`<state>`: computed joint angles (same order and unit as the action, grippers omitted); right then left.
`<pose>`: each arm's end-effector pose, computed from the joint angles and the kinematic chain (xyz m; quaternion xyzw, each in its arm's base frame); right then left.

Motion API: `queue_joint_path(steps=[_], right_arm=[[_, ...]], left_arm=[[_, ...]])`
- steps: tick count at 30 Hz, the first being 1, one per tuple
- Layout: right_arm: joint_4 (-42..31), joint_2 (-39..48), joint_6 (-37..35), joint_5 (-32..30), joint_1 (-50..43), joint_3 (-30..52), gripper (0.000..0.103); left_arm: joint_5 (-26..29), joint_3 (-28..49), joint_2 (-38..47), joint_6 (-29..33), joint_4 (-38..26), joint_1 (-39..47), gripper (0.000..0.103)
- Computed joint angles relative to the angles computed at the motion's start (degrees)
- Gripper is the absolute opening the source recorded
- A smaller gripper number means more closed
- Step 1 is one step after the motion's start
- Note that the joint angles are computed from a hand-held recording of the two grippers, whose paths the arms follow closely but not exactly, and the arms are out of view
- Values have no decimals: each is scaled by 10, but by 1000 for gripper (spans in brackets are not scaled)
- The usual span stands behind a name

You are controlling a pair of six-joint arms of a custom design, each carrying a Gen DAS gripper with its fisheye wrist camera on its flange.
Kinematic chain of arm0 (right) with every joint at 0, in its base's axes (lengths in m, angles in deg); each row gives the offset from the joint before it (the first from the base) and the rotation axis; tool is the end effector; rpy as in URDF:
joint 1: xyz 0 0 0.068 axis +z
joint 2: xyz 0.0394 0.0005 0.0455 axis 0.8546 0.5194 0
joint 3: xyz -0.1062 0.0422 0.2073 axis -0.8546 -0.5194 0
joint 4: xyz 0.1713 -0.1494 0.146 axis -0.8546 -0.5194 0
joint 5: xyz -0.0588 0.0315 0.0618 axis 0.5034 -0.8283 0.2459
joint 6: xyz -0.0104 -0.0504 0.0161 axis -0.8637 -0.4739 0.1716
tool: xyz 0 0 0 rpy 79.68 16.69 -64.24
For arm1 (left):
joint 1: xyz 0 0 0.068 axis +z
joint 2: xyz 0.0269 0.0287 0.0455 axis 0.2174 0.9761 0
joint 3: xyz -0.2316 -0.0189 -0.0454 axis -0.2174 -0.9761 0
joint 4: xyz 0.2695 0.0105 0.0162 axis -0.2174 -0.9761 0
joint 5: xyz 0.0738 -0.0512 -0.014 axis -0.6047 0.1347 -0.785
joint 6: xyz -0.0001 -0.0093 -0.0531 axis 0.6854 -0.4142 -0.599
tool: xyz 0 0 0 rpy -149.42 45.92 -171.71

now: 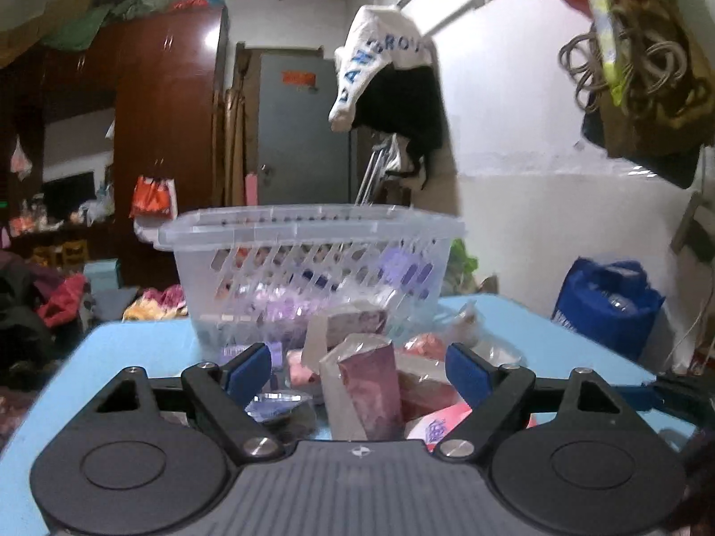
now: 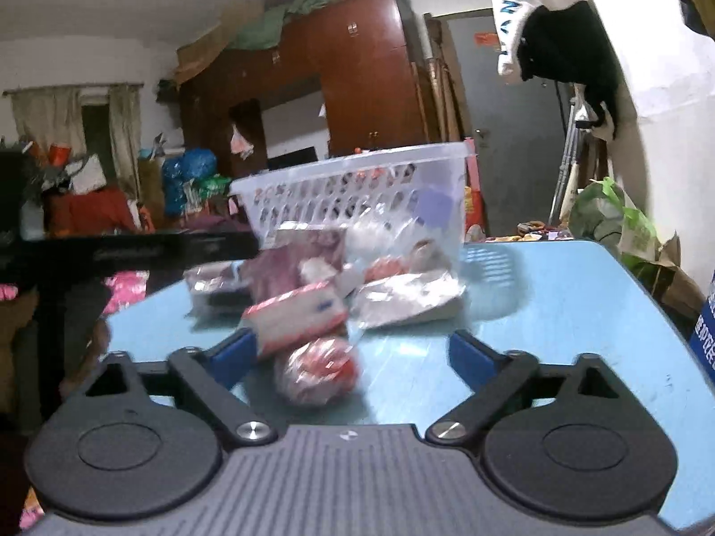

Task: Organize objects
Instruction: 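Grasp a red item in a plastic bag with the right tool while the left tool grasps a pink-white carton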

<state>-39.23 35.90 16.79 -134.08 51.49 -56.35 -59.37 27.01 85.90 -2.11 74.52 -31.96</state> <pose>0.2907 -0.0077 0.0693 -0.2860 0.7429 0.2946 0.5287 0.1595 -0.1218 0.0785 -0.0207 0.7979 0.0091 0.6023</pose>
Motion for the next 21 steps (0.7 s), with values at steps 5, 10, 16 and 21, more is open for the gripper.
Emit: queue_joint_path(steps=[5, 10, 16, 21], right_arm=[[56, 46, -6, 24, 24, -11, 59], [116, 61, -13, 55, 36, -34, 50], [140, 68, 2, 63, 16, -33, 50], [147, 75, 21, 54, 1, -22, 50]], left_arm=[[-7, 40, 83, -1, 21, 3, 88], [-6, 66, 131, -8, 31, 6, 80], [31, 64, 123, -21, 16, 23, 35], [25, 26, 139, -1, 120, 10, 31]])
